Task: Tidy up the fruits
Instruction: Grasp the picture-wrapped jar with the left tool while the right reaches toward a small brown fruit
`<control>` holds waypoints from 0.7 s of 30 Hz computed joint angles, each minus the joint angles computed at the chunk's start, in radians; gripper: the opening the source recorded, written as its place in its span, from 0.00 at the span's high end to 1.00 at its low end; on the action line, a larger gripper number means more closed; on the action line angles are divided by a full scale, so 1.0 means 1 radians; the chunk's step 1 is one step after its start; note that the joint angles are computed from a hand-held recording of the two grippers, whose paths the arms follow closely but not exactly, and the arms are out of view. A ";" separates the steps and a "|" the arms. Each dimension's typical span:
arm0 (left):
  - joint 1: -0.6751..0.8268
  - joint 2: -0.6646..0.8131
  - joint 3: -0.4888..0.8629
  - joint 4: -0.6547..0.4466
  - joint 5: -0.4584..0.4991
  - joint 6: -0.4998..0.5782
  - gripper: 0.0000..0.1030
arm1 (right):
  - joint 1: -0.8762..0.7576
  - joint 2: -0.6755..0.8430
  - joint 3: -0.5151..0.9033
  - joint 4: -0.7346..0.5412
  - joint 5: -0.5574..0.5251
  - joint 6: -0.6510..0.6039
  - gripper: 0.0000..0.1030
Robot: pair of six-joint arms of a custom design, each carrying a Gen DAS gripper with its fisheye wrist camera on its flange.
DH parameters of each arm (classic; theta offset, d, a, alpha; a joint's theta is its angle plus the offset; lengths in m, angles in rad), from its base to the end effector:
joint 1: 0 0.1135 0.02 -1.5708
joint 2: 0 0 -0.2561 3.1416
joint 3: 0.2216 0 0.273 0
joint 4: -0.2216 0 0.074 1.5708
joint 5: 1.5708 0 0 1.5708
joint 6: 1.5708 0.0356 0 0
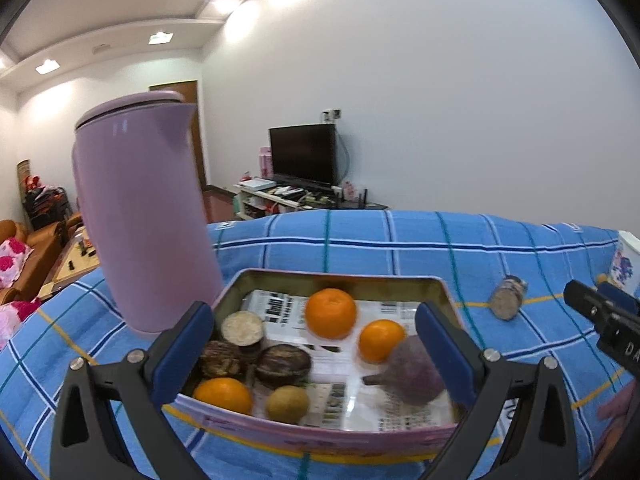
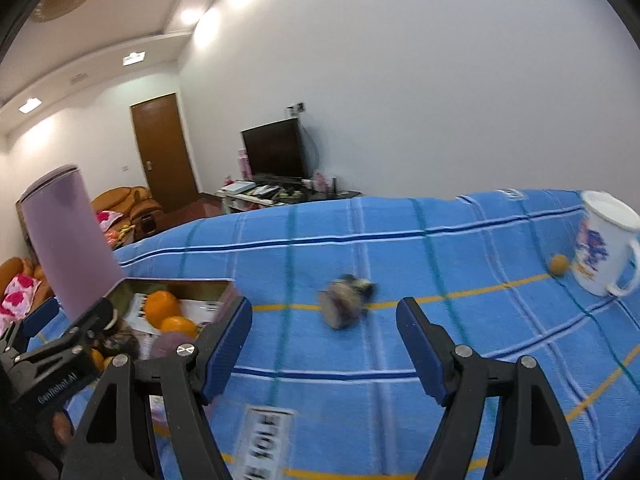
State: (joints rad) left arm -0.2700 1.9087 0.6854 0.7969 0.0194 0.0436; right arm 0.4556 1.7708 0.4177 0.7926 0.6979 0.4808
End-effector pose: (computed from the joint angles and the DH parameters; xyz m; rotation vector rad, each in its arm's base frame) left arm 0.3389 -0.0945 0.0798 0.3248 1.9744 -0.1649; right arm 0.2550 0.0995 0.0636 0.4178 1.9490 -0.1468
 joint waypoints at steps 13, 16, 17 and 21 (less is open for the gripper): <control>-0.218 -0.034 0.082 -0.213 -0.004 0.055 0.01 | -0.268 -0.264 -0.235 -0.062 -0.158 -0.082 0.26; -0.282 0.002 0.175 -0.320 -0.029 0.038 0.02 | -0.345 -0.321 -0.272 -0.082 -0.217 -0.089 0.26; -0.300 0.017 0.205 -0.345 -0.039 0.031 0.04 | -0.370 -0.338 -0.280 -0.092 -0.236 -0.091 0.26; -0.362 0.130 0.398 -0.503 -0.075 0.011 0.07 | -0.459 -0.404 -0.317 -0.126 -0.312 -0.108 0.26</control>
State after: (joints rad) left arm -0.6321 2.0382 1.0831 0.2940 -0.0556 0.0545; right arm -0.0038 1.3664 0.1005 0.6668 0.3858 0.3727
